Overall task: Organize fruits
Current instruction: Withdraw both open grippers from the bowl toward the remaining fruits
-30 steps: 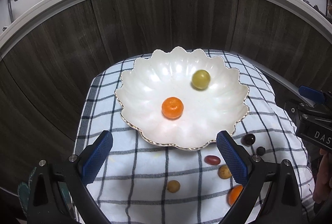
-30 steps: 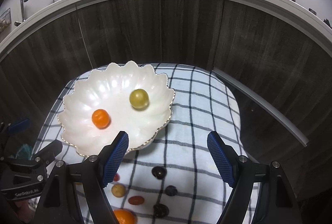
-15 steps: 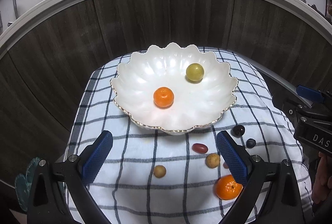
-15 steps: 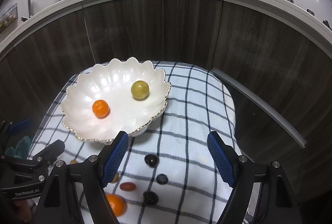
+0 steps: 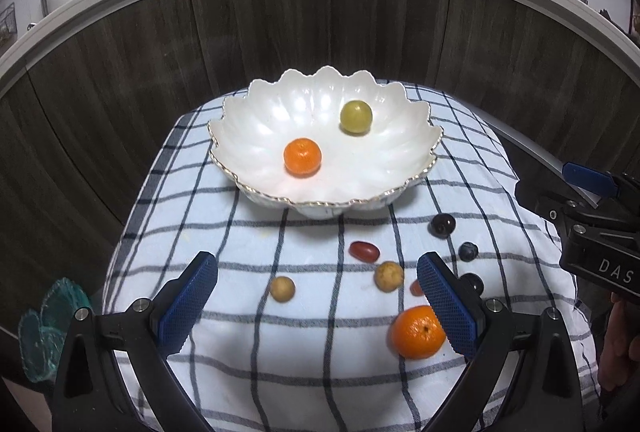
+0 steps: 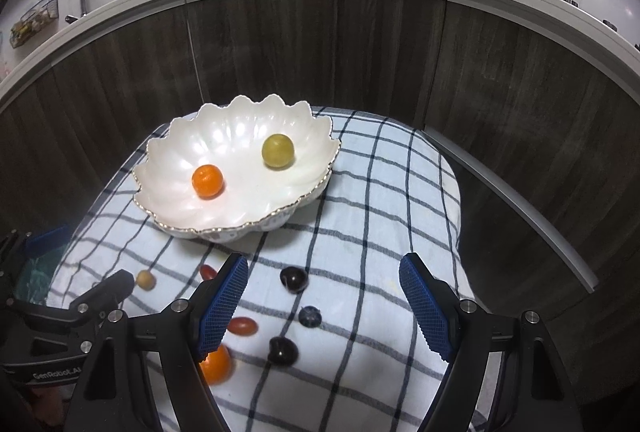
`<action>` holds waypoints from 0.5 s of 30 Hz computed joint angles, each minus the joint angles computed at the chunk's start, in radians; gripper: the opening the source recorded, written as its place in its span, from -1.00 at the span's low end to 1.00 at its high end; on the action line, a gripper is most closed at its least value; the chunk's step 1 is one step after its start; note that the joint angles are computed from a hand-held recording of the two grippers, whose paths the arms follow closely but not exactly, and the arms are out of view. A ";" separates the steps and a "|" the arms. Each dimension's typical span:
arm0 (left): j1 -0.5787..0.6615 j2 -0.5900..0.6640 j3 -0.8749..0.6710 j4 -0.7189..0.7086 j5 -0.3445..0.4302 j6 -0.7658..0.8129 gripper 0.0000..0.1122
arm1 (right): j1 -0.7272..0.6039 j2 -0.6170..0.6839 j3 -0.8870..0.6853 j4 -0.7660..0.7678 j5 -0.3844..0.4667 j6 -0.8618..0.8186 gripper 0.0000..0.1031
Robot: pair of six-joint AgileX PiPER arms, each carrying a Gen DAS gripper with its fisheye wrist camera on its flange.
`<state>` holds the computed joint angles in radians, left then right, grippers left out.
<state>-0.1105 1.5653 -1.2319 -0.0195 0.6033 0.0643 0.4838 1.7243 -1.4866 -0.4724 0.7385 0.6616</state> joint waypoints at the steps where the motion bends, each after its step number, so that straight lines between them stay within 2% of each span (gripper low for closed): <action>1: -0.003 -0.005 0.011 0.002 -0.005 -0.003 0.81 | -0.001 -0.004 0.009 0.001 -0.005 -0.001 0.53; 7: -0.026 -0.038 0.086 0.003 -0.043 -0.005 0.81 | -0.005 -0.034 0.077 0.015 -0.051 -0.014 0.53; 11: -0.062 -0.068 0.142 0.073 -0.089 -0.068 0.79 | -0.012 -0.055 0.128 0.024 -0.090 -0.027 0.53; 15: -0.083 -0.084 0.170 0.081 -0.108 -0.073 0.79 | -0.022 -0.073 0.170 0.044 -0.121 -0.043 0.52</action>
<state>-0.1932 1.4815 -1.0617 0.0611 0.4951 -0.0086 0.4618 1.6517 -1.3161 -0.4285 0.6174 0.6191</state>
